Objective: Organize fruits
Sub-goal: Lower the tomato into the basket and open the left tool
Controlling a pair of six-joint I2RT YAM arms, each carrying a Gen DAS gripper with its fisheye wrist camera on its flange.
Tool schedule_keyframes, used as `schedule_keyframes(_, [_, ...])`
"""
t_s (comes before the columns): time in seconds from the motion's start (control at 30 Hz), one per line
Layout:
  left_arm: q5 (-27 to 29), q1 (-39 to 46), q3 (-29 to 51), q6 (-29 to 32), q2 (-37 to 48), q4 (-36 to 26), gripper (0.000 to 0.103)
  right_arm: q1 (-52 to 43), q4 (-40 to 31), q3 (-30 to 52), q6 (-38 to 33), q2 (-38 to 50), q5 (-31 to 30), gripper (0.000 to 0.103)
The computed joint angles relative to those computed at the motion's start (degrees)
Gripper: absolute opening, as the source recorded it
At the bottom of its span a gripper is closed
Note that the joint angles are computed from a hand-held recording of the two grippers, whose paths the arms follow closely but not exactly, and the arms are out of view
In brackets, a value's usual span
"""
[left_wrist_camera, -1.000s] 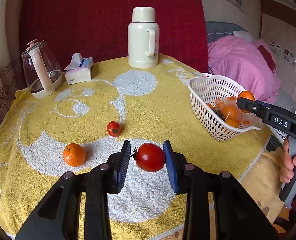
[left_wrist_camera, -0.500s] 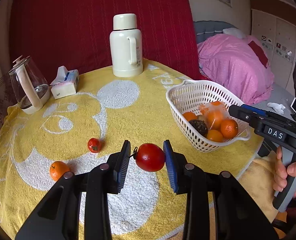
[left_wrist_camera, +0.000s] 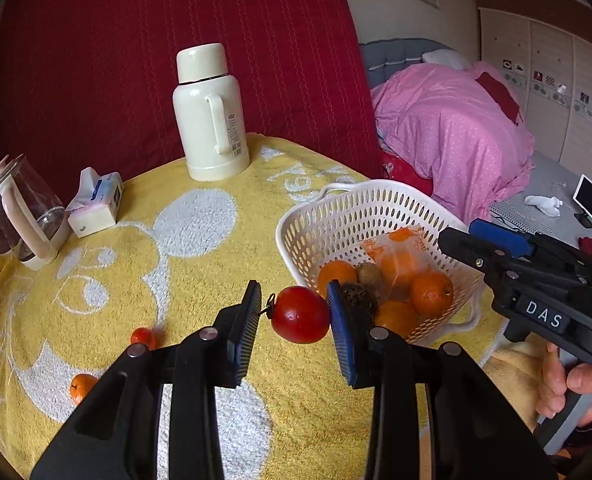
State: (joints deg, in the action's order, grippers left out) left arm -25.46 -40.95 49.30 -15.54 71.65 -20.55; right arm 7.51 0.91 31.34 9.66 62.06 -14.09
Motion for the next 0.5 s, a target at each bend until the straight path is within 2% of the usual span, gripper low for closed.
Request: schedule_keyframes(0.5, [2.07, -0.25, 8.19, 2.88, 11.22, 3.87, 0.034, -4.62, 0.73, 0.39, -0.1, 0.23, -1.91, 0.052])
